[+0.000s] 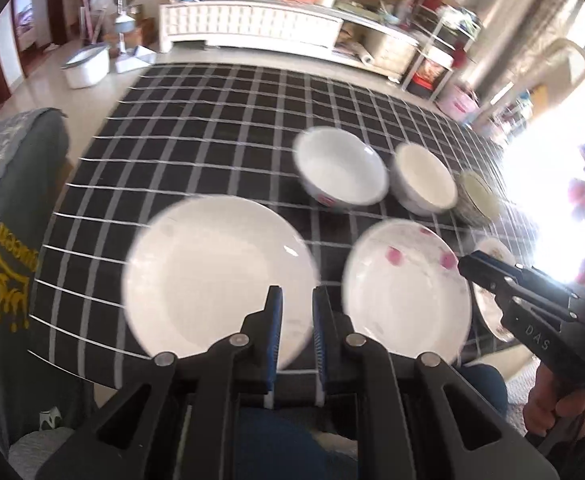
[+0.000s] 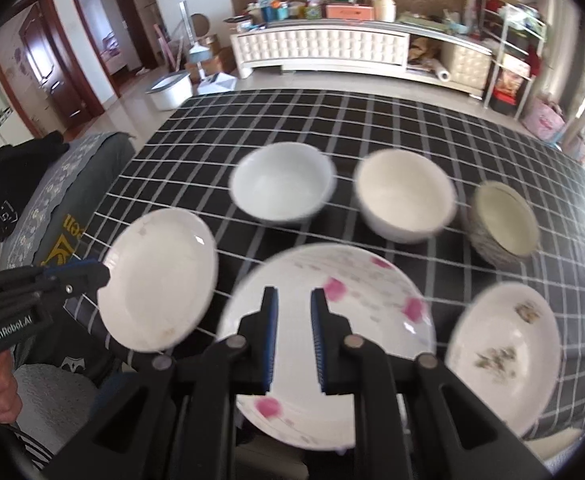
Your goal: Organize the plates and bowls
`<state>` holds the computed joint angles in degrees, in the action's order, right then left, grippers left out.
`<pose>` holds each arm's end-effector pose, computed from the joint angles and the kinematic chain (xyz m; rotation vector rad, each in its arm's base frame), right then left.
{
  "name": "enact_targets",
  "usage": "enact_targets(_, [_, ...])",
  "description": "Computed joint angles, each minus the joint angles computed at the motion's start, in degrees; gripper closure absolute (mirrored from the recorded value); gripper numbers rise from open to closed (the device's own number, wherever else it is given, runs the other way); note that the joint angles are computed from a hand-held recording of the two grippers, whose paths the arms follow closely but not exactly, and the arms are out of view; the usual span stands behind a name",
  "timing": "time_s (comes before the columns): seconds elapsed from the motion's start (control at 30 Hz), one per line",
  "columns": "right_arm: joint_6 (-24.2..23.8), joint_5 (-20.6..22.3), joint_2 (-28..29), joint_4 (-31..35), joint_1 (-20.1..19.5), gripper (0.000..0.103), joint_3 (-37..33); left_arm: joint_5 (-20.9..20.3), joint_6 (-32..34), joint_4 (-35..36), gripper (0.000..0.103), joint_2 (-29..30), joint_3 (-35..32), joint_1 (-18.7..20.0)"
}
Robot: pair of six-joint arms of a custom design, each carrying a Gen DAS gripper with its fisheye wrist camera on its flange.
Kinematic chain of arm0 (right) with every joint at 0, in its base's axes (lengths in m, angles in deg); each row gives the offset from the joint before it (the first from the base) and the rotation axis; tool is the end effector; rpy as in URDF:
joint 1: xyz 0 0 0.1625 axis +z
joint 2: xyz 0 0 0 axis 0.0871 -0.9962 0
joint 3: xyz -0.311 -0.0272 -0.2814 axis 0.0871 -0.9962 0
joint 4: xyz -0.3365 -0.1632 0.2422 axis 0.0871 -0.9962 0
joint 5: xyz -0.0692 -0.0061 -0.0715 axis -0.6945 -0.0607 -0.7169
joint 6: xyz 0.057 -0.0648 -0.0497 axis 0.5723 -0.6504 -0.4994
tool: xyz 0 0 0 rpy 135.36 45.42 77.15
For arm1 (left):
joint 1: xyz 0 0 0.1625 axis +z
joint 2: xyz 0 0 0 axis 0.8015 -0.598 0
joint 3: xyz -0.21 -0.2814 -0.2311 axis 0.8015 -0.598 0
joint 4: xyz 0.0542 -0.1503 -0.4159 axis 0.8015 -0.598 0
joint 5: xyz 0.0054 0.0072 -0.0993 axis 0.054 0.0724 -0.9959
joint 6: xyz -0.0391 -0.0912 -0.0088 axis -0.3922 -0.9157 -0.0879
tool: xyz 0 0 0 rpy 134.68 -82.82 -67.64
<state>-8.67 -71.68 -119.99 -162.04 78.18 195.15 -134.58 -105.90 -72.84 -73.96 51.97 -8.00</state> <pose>0.0222 -0.5511 0.2966 0.2625 -2.3891 0.6678 -0.3293 -0.5968 -0.0017 0.5180 2.5924 -0.4105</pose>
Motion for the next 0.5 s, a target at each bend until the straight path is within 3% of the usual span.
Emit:
enact_targets(0.2, [-0.9, -0.5, -2.7, -0.7, -3.5, 0.083, 1.8, -1.2, -1.2, 0.1, 0.090, 2.7, 0.0, -1.7])
enact_targets(0.33, [-0.7, 0.1, -2.3, 0.0, -5.7, 0.083, 1.4, -1.6, -1.1, 1.3, 0.072, 5.4, -2.1, -1.9])
enact_targets(0.5, [-1.6, -0.6, -1.3, 0.5, -7.2, 0.081, 0.2, -1.7, -1.1, 3.4, 0.071, 8.1, -4.9, -1.2])
